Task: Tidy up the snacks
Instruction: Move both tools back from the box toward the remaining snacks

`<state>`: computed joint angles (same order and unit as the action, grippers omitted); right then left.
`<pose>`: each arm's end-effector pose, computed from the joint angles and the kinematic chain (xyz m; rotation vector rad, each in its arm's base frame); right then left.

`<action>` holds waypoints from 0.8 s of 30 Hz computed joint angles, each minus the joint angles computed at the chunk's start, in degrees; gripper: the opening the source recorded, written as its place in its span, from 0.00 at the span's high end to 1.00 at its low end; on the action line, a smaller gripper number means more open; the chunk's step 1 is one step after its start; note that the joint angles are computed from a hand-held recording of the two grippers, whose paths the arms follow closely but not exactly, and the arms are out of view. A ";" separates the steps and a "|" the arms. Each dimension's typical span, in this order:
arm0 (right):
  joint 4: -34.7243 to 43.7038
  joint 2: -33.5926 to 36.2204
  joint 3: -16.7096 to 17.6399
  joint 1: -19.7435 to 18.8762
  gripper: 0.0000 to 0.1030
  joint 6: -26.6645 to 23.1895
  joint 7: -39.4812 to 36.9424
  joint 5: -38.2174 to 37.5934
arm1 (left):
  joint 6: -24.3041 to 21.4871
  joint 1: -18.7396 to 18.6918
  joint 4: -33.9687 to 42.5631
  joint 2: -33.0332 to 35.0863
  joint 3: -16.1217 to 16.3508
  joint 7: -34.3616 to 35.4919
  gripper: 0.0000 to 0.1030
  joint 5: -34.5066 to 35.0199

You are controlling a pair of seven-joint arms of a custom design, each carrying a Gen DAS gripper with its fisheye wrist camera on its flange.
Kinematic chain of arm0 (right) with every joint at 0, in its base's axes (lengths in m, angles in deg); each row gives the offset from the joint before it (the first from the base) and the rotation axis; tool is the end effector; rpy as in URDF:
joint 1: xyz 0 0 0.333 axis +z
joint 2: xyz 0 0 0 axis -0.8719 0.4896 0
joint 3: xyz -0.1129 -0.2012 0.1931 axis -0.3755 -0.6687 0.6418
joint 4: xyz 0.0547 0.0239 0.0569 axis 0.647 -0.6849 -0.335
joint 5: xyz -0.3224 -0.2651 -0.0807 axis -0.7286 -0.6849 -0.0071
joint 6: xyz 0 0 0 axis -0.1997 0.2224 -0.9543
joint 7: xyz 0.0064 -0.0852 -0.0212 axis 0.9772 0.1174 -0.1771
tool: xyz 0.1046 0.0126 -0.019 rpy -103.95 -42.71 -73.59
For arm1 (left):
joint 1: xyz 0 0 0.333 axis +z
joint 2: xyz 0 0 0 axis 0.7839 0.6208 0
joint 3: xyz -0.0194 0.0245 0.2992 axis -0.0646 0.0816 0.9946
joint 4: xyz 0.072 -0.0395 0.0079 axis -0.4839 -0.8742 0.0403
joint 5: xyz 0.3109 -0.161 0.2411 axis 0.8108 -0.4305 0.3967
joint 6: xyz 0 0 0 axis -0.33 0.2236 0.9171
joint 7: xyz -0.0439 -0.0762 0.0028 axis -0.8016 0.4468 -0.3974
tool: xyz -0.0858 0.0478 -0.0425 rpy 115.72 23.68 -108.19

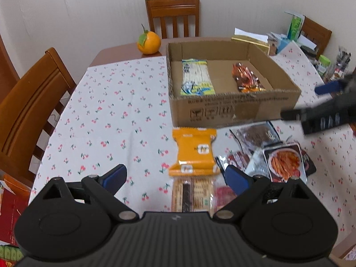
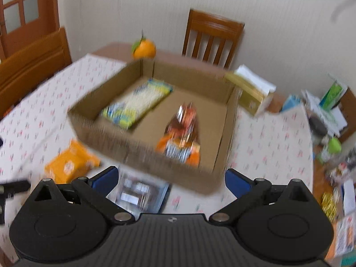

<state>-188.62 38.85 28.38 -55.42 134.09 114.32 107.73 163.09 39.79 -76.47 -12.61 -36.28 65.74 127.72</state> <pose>0.5103 0.0446 0.3799 -2.1574 1.4416 -0.6334 0.4215 -0.2318 0.3808 -1.7177 1.9332 -0.6041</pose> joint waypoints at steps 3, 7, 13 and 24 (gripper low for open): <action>-3.51 -1.43 2.44 -2.43 0.00 -0.79 4.34 -4.11 | -0.70 -0.89 -0.56 -0.33 0.28 0.91 0.08 -1.37; -7.88 -3.70 4.53 -4.21 0.00 -2.48 8.48 -9.47 | -1.34 -1.44 -0.99 -0.53 0.30 1.71 0.08 -2.07; -10.89 -5.57 3.28 -1.51 0.00 -4.42 8.00 -7.18 | -1.13 -2.35 -1.65 -0.73 0.84 3.77 0.08 -4.01; -11.62 -3.54 6.43 -3.65 0.00 -1.17 15.40 -11.06 | -0.16 -4.01 -0.55 1.60 2.13 10.24 0.08 -8.51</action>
<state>-200.23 35.31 34.81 -59.07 132.92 129.73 96.67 162.93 35.78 -77.02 -11.01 -34.15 75.98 119.20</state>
